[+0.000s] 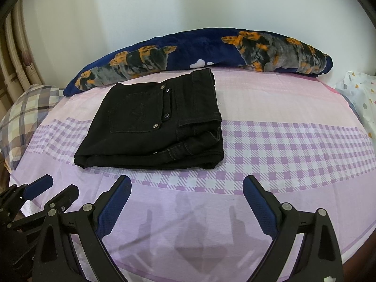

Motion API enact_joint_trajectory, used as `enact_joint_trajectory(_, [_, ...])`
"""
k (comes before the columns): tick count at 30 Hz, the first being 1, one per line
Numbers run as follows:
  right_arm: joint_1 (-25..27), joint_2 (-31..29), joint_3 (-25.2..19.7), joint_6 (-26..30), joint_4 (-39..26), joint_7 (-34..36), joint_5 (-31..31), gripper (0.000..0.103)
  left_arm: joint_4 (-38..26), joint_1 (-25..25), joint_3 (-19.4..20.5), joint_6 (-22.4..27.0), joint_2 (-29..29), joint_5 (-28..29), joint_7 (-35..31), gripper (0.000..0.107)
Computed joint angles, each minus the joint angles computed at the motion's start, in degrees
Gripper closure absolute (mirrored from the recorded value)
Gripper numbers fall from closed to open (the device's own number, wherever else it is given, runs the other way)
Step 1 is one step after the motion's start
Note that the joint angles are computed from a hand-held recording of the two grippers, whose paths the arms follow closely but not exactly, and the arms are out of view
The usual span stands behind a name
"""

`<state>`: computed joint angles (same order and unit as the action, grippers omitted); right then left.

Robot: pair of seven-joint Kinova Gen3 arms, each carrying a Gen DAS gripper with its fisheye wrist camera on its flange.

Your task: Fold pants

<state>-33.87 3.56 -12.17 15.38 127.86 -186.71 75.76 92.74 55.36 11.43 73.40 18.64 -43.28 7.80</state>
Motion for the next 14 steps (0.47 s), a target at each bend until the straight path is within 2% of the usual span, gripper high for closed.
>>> enact_joint_trajectory(14, [-0.05,0.28,0.27,-0.08,-0.07,0.54,-0.51,0.008,-0.07,-0.1,0.04,-0.78,0.18,0.1,-0.49,0.05])
